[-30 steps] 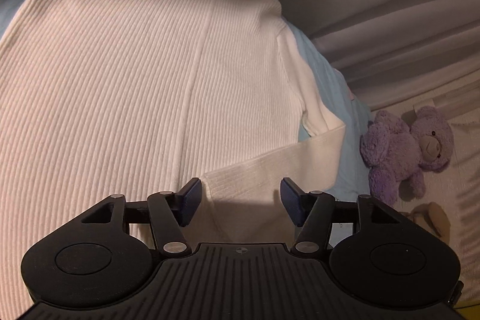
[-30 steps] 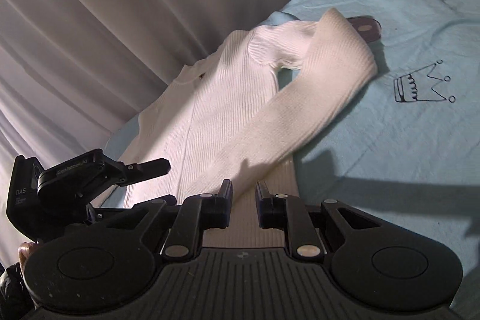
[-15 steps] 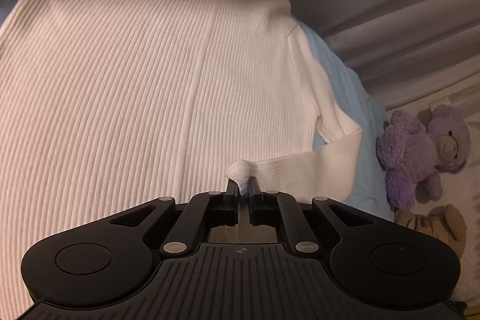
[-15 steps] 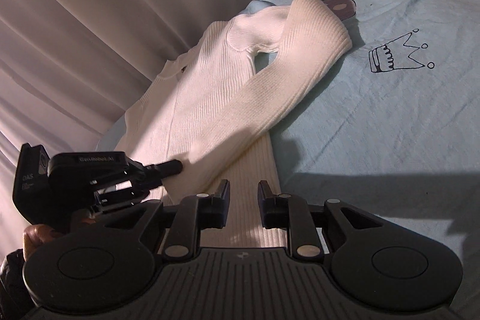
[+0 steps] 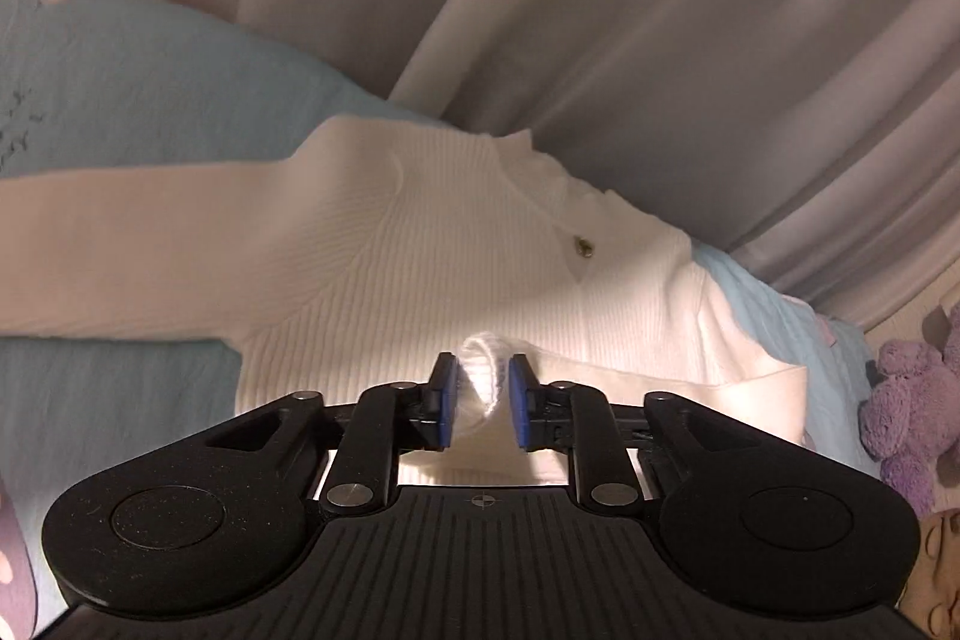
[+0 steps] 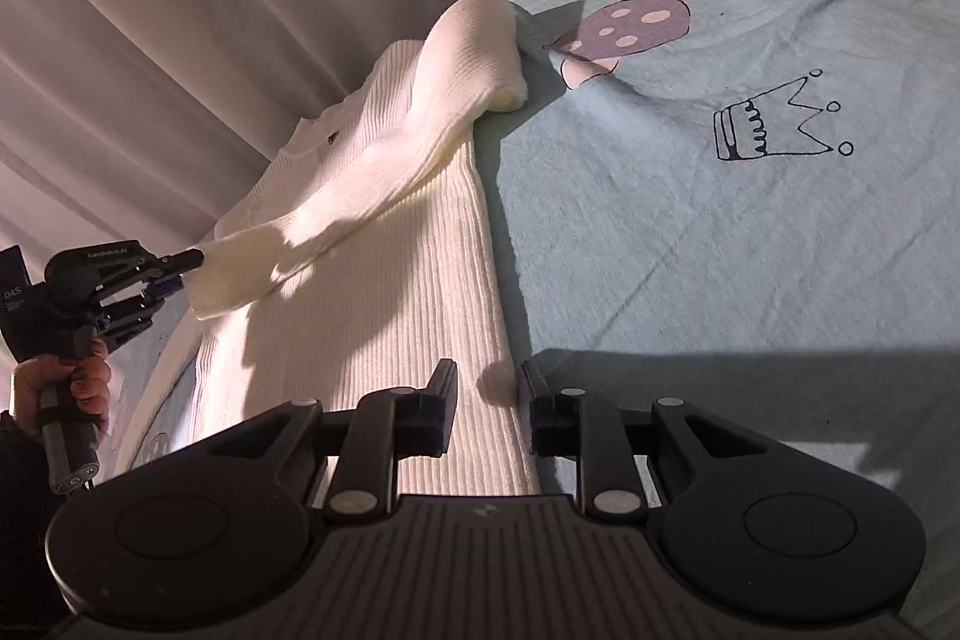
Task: Fold small clothes
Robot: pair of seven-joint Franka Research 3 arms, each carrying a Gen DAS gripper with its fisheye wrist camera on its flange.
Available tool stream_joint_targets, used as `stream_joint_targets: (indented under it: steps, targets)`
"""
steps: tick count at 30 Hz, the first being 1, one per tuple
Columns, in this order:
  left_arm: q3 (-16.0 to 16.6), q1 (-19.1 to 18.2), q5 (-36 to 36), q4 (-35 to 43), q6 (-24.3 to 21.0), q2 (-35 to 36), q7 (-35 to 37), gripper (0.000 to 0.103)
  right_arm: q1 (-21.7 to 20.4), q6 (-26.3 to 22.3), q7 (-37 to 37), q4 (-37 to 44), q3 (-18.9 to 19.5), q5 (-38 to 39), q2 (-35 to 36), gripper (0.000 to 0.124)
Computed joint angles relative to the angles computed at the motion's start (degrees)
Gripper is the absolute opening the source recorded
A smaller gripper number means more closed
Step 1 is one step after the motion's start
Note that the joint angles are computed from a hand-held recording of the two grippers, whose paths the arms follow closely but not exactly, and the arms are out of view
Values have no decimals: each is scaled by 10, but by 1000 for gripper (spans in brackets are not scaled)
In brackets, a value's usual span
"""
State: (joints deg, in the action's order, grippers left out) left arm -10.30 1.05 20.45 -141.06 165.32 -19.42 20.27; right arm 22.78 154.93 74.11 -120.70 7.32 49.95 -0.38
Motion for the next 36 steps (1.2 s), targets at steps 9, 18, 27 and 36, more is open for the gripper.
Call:
stream_joint_targets:
  steps: [9,18,27,36]
  targets:
    - [8,11,5,-23,39,26,0,53,-4,-9,9,35,2,-29,26,27]
    - [-6,31,41,0,60,54,-14,7,-7,18,29,122,8,-90,89,27]
    - [-113,177,328,84,22,40,-208,6,25,11,160,341,-30,-301,252,53]
    - [-41,115,327,99,-6,69,-199,7,51,-98,229,586,-49,-405,420,54]
